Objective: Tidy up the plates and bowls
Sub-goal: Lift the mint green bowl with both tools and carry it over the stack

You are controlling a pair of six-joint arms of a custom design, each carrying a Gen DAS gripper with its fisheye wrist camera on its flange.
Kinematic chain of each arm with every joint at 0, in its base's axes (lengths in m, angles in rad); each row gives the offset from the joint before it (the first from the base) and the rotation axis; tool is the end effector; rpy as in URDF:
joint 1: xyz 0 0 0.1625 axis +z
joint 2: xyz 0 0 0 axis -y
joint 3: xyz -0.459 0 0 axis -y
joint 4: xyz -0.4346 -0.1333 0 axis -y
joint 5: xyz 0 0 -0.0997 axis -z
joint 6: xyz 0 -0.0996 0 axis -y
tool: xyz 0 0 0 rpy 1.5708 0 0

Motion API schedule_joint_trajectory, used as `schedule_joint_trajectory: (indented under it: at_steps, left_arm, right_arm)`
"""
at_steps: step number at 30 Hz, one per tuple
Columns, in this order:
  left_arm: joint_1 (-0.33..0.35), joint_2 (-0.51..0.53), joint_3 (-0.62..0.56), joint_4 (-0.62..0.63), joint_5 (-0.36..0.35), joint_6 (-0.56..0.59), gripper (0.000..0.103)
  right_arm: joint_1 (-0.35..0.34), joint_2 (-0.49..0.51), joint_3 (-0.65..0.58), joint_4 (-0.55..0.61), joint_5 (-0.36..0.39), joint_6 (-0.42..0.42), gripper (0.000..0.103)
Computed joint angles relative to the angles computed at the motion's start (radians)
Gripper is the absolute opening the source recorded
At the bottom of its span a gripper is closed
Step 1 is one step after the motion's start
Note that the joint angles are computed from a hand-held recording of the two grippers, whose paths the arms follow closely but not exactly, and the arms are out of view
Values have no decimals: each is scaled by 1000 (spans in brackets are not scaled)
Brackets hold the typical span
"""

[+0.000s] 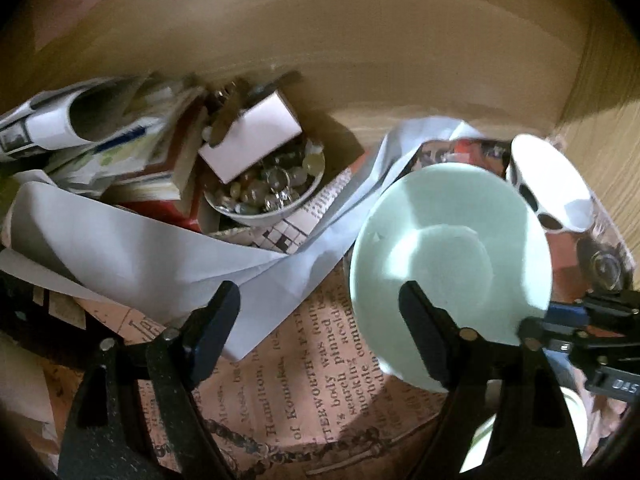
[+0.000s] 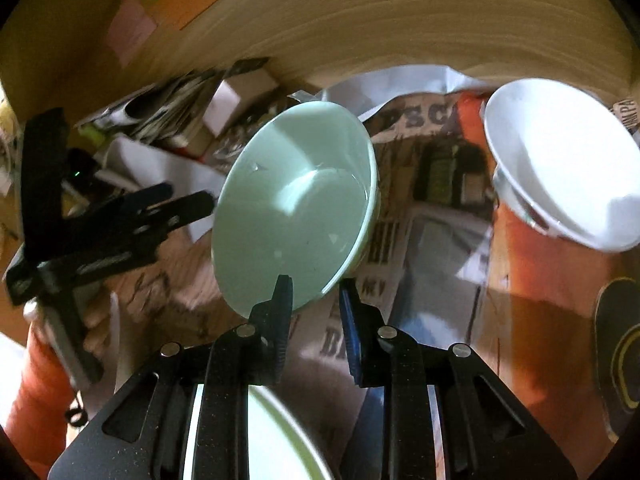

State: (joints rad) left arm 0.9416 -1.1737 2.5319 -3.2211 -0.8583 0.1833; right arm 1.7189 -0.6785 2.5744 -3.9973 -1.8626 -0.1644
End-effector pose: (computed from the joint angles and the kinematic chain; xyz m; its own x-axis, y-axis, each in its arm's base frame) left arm -0.0670 -0.4292 0.1175 -0.6078 0.4293 -0.6680 0.6858 0.7078 -0.1690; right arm 0.1556 -0.3335 0.0069 -0.9348 -0.1370 0.3276 -0.2841 0.8420 -0.4586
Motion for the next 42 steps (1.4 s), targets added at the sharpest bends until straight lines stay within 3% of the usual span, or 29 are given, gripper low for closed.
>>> schedule_joint_trajectory:
  at_steps: [4,10,14,17,19,23,28,34,42]
  left_arm:
    - [18,15,-41,111,-25,-21,53]
    - [33,41,-83,185,-46,-42,38]
    - [46,33,-89,200,-92,-39,27]
    - [55,18,-88,217,-141,-27,13]
    - [40,15,-73,200,-130,-27,12]
    - [14,23,-58,179,-92,-14,12]
    - [-1,-20,-36,179,-104,-27,12]
    - [-42,-156,43,160,-134,-47,12]
    - [-120,-363,157,174,-124,-93,12]
  right_arm:
    - [23,18,-2,-55,-74,-38,28]
    - [34,34,-56,-57,-126,-23,28]
    - [-9,25,-67,-51,-89,-4,28]
    - [-39,18,-77,-31,-49,-1,24]
    - [-54,14,-76,-25,-12,2,17]
    - [-15,30,-92,-27,-82,4,16]
    - [45,50,-90,-79,-146,-5,17]
    - [97,33,-63,-123,-142,10,17]
    - [227,52,-47,-183,-220,23,17]
